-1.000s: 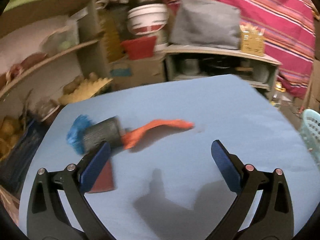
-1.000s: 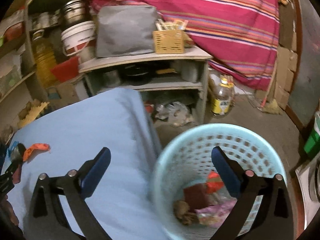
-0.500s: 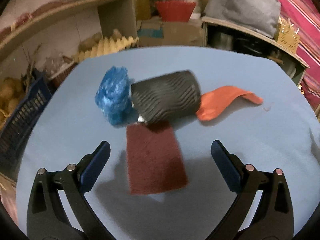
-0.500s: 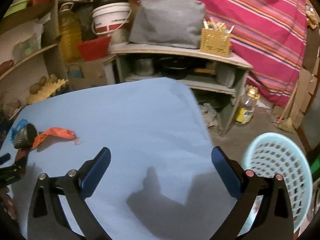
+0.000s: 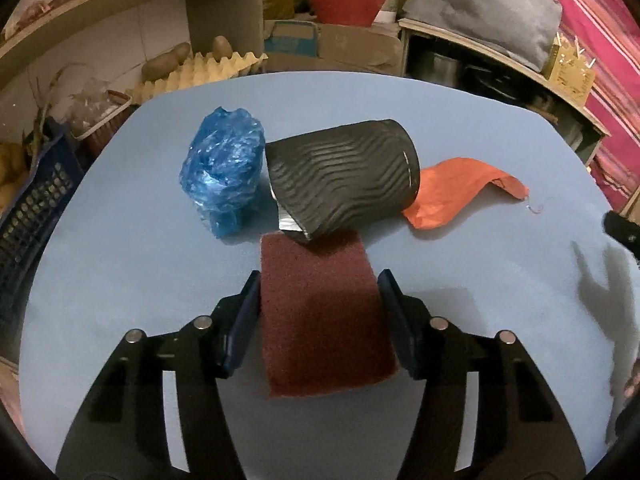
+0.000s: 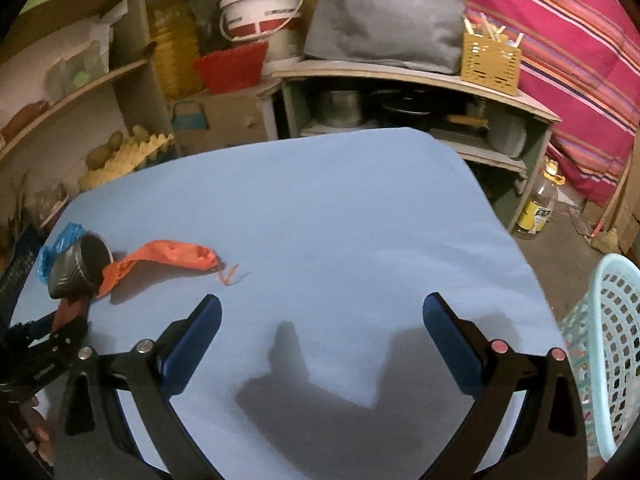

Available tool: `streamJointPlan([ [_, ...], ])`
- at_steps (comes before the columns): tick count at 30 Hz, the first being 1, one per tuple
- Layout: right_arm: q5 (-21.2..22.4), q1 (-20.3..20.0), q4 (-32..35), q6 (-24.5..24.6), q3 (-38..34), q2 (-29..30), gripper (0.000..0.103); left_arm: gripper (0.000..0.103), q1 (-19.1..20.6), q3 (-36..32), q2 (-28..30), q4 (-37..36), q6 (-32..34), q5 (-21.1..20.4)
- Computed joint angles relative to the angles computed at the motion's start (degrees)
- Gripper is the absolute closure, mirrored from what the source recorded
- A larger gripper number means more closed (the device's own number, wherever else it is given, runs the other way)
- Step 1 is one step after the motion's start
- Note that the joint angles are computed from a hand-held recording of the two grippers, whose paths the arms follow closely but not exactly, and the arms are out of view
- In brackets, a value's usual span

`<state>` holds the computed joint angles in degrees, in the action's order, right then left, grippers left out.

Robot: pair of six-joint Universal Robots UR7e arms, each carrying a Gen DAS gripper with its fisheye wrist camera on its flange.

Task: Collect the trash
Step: 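Grasp the maroon scouring pad with the left tool while the right tool grasps the orange balloon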

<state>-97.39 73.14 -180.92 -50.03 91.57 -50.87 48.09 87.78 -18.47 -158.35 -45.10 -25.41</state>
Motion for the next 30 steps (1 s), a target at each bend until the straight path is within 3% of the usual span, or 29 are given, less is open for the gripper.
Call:
streamJointPlan([
  [7,-1.02,0.98,-0.72,-2.31,0.39,0.97,0.005,0.046,-2.42,3.64,-1.17,-7.00,3.36,2.87],
  [13,-2.46,2.35,-0.71,-4.19,0.07,2.71,0.005,0.046,-4.85,4.38,-0.54,-15.40,8.08,8.28],
  [20,-4.64,4.22,-3.47,-8.56,-0.85,5.84,0.005,0.046,-3.77,1.57,1.17,-22.45,14.73,11.25],
  [30,-3.94,6.22,-5.10,-14.08,-2.27,8.80,0.006,0.046,-1.44,0.56,0.46,-20.39,14.25,12.63],
])
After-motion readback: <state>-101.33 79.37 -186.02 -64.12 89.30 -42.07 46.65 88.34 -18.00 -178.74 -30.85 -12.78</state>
